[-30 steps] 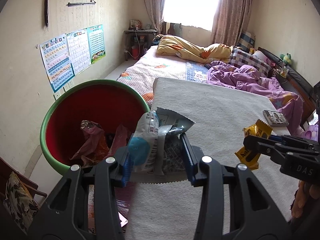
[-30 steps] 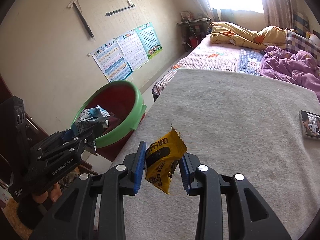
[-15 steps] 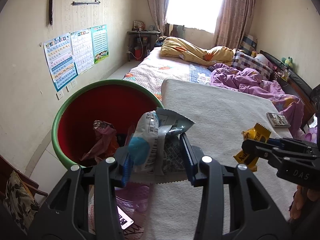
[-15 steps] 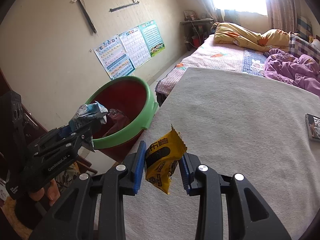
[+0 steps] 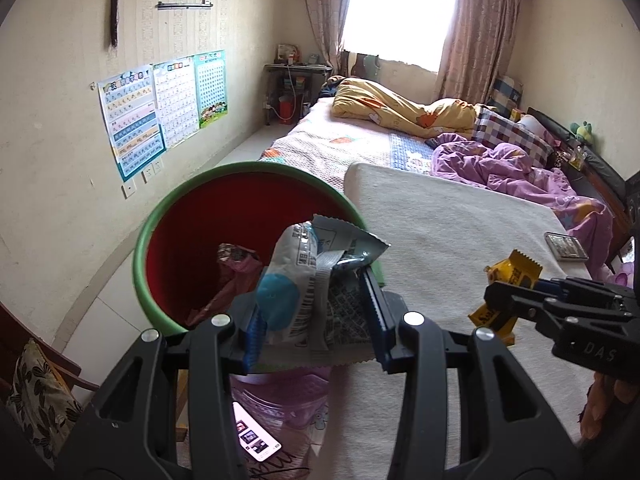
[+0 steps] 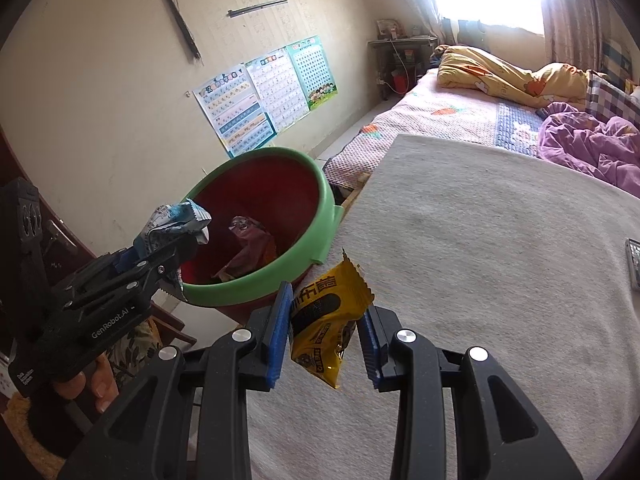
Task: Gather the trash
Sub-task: 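Lift and carry the silver-blue and yellow wrappers over the green bucket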
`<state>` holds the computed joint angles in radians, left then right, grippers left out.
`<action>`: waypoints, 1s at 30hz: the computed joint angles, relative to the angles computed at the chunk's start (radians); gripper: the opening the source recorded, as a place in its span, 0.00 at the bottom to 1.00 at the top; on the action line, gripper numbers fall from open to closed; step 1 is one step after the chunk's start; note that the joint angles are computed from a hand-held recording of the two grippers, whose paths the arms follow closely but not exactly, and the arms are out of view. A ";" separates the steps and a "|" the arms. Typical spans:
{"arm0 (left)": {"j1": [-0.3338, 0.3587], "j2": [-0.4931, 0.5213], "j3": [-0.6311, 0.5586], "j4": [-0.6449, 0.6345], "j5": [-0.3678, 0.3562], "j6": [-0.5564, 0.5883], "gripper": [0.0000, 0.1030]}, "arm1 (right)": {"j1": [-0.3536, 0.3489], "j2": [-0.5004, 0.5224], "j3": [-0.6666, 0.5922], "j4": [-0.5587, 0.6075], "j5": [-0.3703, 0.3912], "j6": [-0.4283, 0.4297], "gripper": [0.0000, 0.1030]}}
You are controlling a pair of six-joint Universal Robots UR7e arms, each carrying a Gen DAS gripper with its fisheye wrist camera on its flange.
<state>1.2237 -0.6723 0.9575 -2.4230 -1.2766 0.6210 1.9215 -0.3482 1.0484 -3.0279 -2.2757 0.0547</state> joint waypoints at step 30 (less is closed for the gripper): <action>0.040 0.152 -0.301 0.141 0.011 0.052 0.40 | 0.006 0.194 -0.387 0.180 -0.005 -0.036 0.31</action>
